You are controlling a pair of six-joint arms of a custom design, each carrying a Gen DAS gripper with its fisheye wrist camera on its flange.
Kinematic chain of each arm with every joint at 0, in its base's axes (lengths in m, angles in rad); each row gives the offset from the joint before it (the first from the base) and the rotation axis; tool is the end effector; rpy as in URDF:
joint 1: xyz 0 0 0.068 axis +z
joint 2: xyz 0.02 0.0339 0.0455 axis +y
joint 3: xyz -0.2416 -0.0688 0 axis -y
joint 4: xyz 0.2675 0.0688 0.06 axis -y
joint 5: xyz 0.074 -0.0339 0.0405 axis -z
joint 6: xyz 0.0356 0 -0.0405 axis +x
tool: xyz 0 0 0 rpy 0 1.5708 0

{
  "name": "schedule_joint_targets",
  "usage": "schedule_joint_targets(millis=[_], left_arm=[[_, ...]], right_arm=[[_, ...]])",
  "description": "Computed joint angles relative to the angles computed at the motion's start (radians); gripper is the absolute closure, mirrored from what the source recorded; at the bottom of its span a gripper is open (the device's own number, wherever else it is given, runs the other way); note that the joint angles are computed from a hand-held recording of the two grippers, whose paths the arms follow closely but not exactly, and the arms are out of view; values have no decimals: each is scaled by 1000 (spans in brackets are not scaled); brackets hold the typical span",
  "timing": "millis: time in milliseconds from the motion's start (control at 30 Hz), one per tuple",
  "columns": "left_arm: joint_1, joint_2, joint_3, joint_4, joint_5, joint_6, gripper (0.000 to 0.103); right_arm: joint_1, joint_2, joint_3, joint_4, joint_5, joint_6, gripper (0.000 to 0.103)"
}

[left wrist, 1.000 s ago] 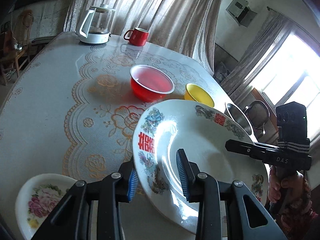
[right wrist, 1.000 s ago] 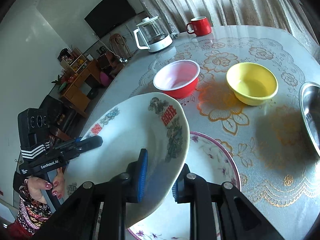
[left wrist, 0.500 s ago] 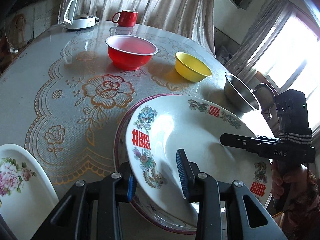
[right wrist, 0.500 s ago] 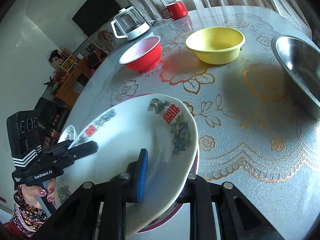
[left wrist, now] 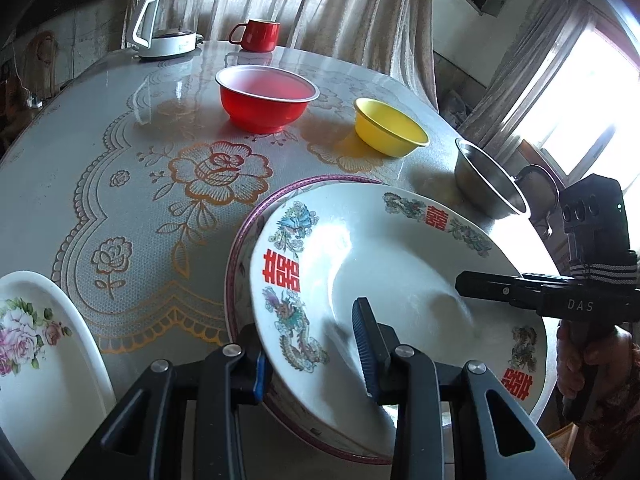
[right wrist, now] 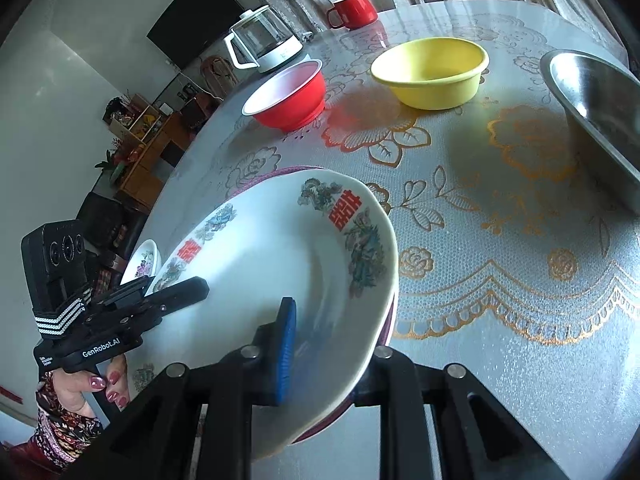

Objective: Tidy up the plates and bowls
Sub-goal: 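Lower the red-character plate onto the purple-floral plate and open the right gripper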

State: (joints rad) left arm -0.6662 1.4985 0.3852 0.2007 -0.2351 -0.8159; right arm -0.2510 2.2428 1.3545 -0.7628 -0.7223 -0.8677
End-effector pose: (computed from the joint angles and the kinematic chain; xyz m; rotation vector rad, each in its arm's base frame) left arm 0.1946 -0.1424 0.0551 -0.2852 2.4658 -0.3557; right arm 0.3716 -0.0710 0.0324 -0.7738 2.5633 0.9142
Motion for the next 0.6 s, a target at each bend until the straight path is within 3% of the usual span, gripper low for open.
schedule_joint_targets(millis=[367, 600], left_arm=[[-2, 20, 2, 14, 9, -2, 68], [-44, 9, 33, -66, -13, -13, 60]], right_arm=[[-81, 69, 139, -275, -14, -110, 77], [-83, 28, 77, -175, 50, -92, 85]])
